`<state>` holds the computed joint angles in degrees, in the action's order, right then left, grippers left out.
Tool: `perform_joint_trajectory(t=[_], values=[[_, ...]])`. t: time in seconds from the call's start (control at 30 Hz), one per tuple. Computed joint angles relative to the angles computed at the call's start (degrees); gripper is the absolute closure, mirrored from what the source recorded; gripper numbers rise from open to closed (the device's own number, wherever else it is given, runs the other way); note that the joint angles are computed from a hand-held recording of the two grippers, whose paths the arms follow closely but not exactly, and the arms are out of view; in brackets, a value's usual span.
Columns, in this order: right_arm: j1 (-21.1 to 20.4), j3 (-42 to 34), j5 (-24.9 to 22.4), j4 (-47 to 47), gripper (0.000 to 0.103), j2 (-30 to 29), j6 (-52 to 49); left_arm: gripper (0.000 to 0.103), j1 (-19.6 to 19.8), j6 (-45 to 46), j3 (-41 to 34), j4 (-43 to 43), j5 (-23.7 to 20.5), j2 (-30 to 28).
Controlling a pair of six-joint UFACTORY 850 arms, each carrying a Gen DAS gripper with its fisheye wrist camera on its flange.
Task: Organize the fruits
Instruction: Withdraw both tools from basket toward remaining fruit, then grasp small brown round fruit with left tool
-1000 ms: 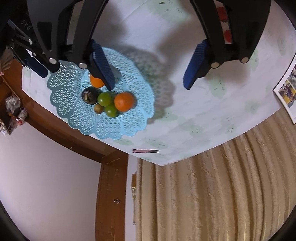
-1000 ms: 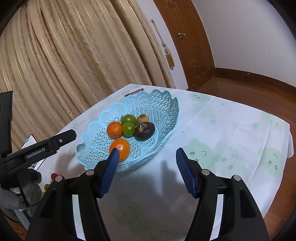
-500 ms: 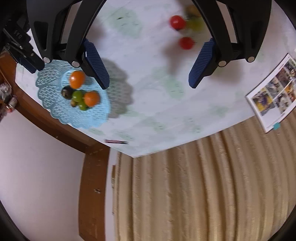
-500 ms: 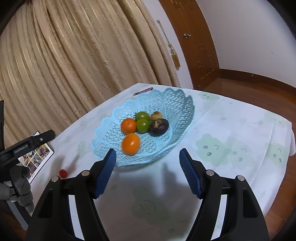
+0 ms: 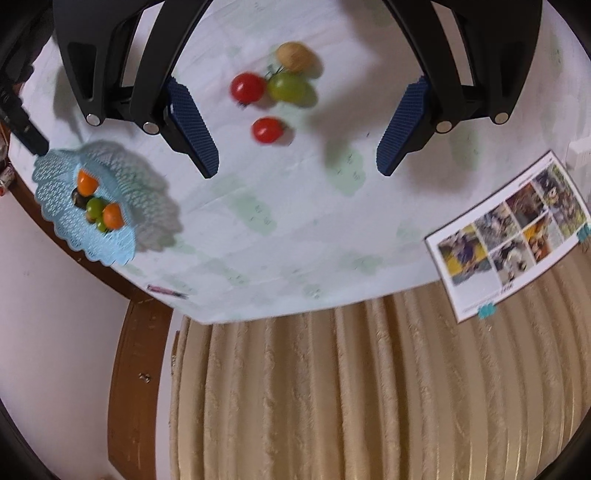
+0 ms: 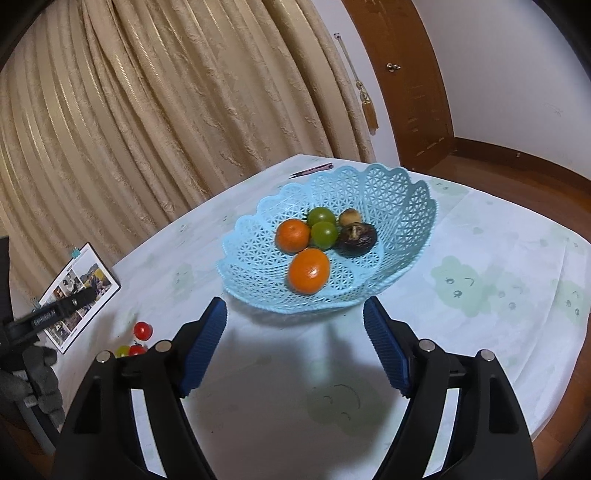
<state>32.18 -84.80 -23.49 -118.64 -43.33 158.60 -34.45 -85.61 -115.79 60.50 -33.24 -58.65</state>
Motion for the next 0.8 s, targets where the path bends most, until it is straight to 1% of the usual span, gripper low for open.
perform_joint_trajectory(t=[0.33, 0.6, 0.7, 0.77, 0.8], values=[[0.95, -3.07, 2.85, 2.4, 0.025, -1.75, -4.48, 0.016, 0.09, -2.67, 9.39, -0.62, 2.31, 3.52], [2.02, -5.68, 5.07, 5.14, 0.025, -3.24, -9.55, 0.016, -0.17, -1.92, 12.83, -2.34, 4.58, 4.04], [2.26, -6.41, 5.97, 5.84, 0.025, -3.7, -11.07, 0.022, -0.18, -0.54, 13.23, -3.82, 6.06, 3.92], [2.32, -6.93, 6.57, 6.47, 0.025, -4.06, -12.02, 0.03, -0.16, 0.74, 13.08, -4.89, 6.74, 3.69], [2.33, -7.22, 7.03, 6.68, 0.025, -4.26, -12.31, 0.031, -0.14, 1.62, 12.92, -5.68, 7.09, 3.51]])
